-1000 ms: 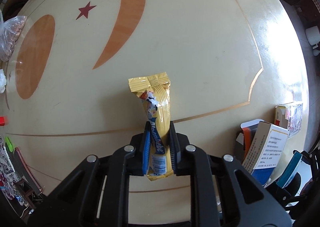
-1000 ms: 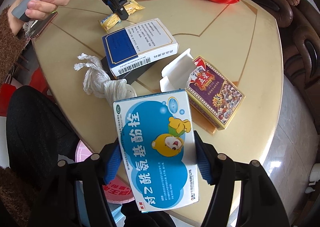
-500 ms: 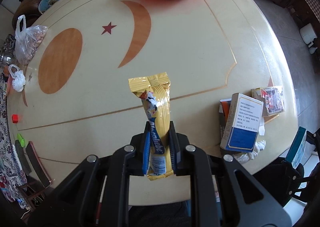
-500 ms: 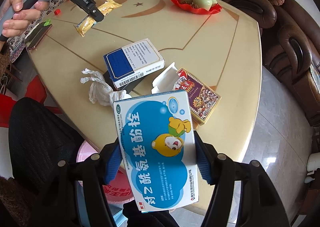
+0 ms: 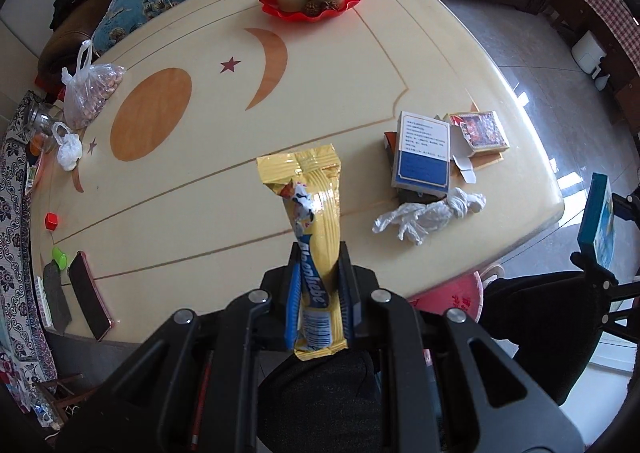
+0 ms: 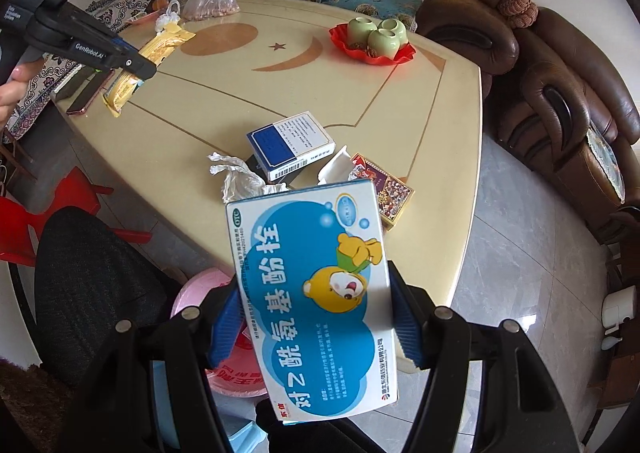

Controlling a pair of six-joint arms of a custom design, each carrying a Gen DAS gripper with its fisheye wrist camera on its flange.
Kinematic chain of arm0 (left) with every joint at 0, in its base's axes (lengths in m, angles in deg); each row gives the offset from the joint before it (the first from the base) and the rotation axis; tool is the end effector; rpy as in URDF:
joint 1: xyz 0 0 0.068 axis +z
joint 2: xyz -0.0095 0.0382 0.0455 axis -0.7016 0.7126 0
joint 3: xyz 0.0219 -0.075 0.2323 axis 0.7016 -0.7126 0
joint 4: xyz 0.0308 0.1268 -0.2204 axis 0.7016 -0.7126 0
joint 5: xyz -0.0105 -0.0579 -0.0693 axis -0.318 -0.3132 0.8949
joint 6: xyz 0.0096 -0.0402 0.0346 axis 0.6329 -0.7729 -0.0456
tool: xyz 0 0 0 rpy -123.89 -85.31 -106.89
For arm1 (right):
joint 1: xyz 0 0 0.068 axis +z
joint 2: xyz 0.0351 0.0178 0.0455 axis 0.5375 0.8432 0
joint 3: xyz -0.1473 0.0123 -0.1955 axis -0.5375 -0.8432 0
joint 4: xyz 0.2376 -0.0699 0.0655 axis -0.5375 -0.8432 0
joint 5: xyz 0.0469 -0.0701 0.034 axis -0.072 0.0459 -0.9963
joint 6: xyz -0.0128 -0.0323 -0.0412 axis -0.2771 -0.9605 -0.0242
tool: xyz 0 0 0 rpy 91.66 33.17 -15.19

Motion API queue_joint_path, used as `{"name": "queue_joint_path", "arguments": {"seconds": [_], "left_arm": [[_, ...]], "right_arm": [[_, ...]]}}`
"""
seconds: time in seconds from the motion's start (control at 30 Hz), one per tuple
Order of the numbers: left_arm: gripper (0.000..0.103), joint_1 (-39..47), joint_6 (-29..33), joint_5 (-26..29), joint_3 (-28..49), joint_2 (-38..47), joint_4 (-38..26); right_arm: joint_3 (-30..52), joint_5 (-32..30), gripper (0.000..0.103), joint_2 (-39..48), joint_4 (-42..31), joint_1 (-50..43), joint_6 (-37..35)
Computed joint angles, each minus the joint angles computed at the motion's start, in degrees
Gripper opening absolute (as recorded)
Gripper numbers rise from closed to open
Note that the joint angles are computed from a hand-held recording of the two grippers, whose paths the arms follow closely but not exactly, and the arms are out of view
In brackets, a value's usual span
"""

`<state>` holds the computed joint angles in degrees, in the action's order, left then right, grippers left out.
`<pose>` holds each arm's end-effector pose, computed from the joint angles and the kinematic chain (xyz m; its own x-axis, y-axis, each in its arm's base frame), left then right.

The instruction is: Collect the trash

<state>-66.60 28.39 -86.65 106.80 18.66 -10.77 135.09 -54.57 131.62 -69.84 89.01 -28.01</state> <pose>0.2874 -0.1147 0.3428 -0.8576 0.4579 -0.2342 0.4557 0.8876 0.0669 0.1360 0.1844 0.3189 -0.8395 -0.3222 -0.4376 -0.3209 0.9438 -0.0792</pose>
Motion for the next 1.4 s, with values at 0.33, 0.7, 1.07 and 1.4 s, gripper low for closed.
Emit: {"name": "queue_joint_path", "arguments": {"seconds": [0.33, 0.7, 1.07, 1.4], "left_arm": [[0.018, -3.8, -2.2, 0.4, -16.2, -17.1, 0.2], [0.018, -11.3, -7.4, 1.0, -27.5, -27.1, 1.2], [0.018, -18.3, -12.5, 2.6, -39.8, -32.4, 7.3], [0.018, -22.4, -15.0, 3.1, -48.7, -32.0, 13.9]], "right_arm": [[4.9, 5.7, 0.063, 0.8, -7.5, 14.8, 14.1], [4.8, 7.1, 0.063, 1.9, -9.4, 24.5, 24.0], [-0.1, 5.6, 0.063, 2.3, -4.4, 26.3, 26.3], [-9.1, 2.7, 0.063, 1.0, 4.7, 25.4, 27.0]]}}
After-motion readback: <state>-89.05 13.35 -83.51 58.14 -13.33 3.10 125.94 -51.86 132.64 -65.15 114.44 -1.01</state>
